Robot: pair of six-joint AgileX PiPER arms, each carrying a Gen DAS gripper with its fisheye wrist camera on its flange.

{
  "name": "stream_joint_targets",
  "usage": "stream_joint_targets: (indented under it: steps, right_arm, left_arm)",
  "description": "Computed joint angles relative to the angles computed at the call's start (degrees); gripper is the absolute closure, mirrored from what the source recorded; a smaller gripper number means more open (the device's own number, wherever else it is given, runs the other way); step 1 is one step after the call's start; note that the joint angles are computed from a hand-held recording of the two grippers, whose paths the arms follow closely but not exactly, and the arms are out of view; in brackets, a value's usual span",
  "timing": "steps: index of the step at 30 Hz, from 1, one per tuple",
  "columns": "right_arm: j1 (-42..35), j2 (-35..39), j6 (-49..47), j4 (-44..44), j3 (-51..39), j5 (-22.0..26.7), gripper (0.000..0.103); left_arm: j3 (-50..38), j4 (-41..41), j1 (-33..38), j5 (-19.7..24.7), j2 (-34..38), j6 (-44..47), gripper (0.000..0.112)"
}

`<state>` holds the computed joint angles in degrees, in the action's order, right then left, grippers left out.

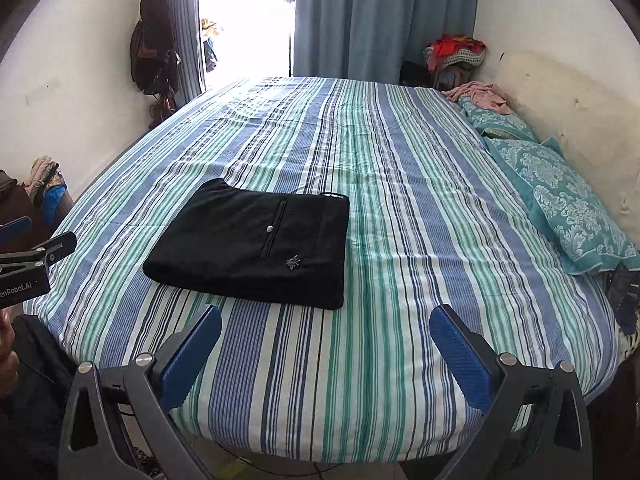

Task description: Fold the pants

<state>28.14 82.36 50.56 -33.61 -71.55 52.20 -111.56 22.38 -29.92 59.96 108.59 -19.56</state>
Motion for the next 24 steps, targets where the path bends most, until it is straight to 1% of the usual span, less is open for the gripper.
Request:
stream_joint_targets:
  steps: [1, 2, 5, 8, 10, 14, 24]
  right_arm:
    - [1.9, -0.27, 2.0, -0.7, 0.72, 1.06, 0.0]
    - [4.21, -0.72, 4.21, -1.61, 1.08, 3.06, 0.0]
    - [8.27, -1.18, 7.73, -2.27, 1.51, 6.42, 0.0]
    - [10.72, -0.8, 8.88, -3.12, 0.75, 9.53, 0.0]
    - [11.42, -0.79, 9.93, -4.14, 0.5, 10.74, 0.0]
    - [11.43, -0.84, 10.75, -3.98, 0.34, 10.63, 0.0]
    - [10.52, -0.53, 10.2, -2.67, 0.15, 10.14, 0.0]
  left_arm:
    - [1.52, 0.6, -0.27, 0.01, -0.86, -0.92, 0.01]
    - [2.64, 0.07, -0.27, -0.03, -1.51, -0.36, 0.01]
    - [4.67, -2.11, -0.29, 0.13, -2.56, 2.0, 0.01]
    - [5.61, -5.12, 0.05, 0.07, -3.31, 4.0, 0.01]
    - [5.84, -6.69, 0.11, 0.0, -3.63, 5.05, 0.01]
    - [5.71, -8.72, 0.27, 0.53, -3.57, 5.93, 0.01]
    - [5.39, -9.22, 0.19, 1.2, -3.01, 6.19, 0.01]
